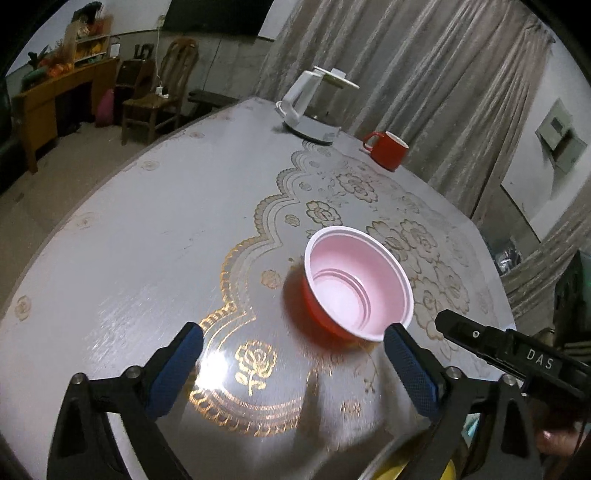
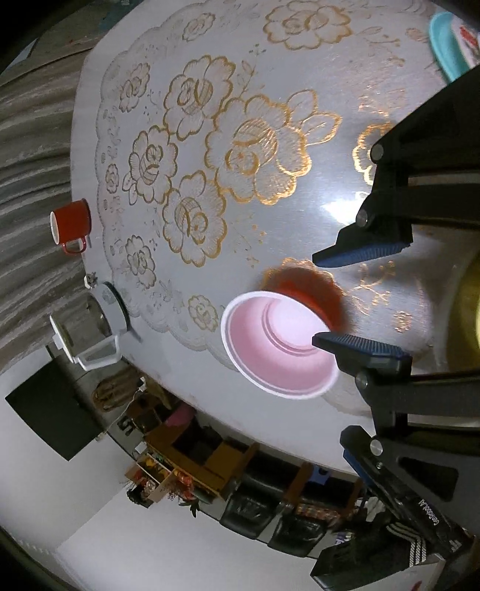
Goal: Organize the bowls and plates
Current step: 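Move the right gripper to the red-and-pink bowl and grasp its rim, then carry the red-and-pink bowl over the yellow bowl and lower it inside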
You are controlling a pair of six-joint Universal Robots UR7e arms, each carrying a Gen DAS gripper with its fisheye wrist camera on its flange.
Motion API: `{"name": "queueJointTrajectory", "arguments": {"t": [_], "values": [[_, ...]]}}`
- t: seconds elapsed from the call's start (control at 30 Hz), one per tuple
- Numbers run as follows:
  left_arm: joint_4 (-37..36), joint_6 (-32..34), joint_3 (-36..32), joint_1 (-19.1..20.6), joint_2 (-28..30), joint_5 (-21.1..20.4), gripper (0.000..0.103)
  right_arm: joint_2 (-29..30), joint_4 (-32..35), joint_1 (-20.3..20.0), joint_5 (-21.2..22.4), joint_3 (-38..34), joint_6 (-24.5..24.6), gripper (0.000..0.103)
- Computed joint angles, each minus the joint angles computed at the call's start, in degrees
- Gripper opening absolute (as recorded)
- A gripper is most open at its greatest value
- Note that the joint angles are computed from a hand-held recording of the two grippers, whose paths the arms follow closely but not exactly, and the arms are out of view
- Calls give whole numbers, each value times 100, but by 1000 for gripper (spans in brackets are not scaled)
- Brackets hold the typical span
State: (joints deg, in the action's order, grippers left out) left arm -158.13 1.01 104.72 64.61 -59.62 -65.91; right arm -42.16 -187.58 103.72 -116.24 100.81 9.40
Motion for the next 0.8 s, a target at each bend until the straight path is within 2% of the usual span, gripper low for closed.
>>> {"name": "queueJointTrajectory", "arguments": {"t": [0.2,0.27,0.37,0.47,0.53,0.63,0.8], "values": [[162,70,-364,39,372,-29,87,104,221,-244,444,-274,150,36],[184,109,-446,59,462,-68,81,168,364,-284,456,-403,191,36],[381,193,-594,83,605,-35,66,267,516,-333,498,-569,202,36],[554,289,-707,108,721,-9,52,343,591,-372,567,-657,145,27],[614,361,-737,121,755,-57,39,388,647,-387,593,-695,84,19],[681,520,-731,109,772,-146,25,401,605,-420,719,-668,62,14],[486,686,-579,50,704,-121,21,423,558,-382,682,-659,-9,11]]}}
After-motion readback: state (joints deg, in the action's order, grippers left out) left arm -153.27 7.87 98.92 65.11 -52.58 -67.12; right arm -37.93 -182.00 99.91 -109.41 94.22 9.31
